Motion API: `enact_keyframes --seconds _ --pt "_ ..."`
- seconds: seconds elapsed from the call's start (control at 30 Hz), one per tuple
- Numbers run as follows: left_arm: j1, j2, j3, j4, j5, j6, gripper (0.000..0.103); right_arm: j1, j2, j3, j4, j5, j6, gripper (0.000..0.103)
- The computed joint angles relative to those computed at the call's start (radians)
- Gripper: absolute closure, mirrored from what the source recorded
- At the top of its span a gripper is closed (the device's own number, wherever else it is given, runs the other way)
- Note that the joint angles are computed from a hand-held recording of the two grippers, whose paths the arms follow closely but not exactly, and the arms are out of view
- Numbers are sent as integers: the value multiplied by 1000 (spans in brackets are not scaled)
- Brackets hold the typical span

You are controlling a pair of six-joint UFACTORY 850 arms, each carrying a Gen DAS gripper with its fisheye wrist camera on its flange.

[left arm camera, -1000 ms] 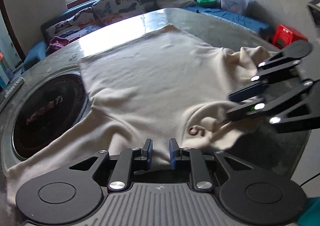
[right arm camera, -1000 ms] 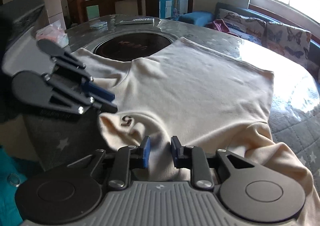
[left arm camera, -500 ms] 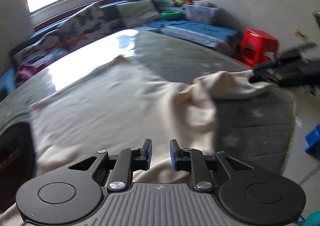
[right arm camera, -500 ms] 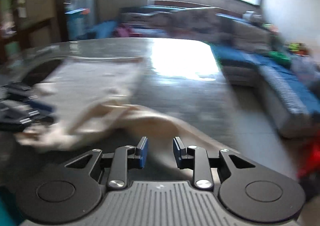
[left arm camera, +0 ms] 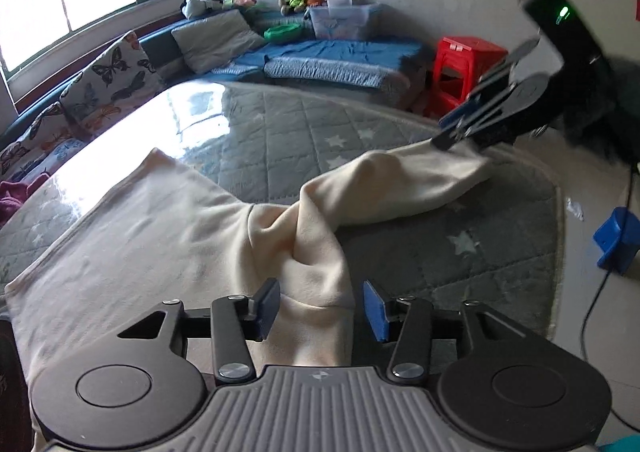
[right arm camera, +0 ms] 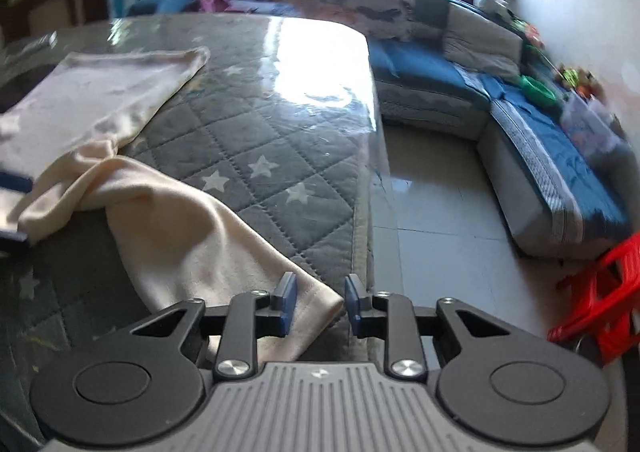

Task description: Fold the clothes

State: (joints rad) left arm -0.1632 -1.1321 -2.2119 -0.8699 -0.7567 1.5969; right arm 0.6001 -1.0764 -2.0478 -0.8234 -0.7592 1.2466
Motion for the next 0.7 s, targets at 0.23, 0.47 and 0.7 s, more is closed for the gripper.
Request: enact_keyframes --seconds 0.23,0.47,0.7 --pt "0 -7 0 -27 -4 45 77 31 -100 -211 -103 -187 -248 99" --pt "4 -5 15 -74 -18 123 91 89 -42 -91 -624 -337 -11 99" --pt "5 6 44 -80 -56 200 90 73 11 73 -370 -405 158 94"
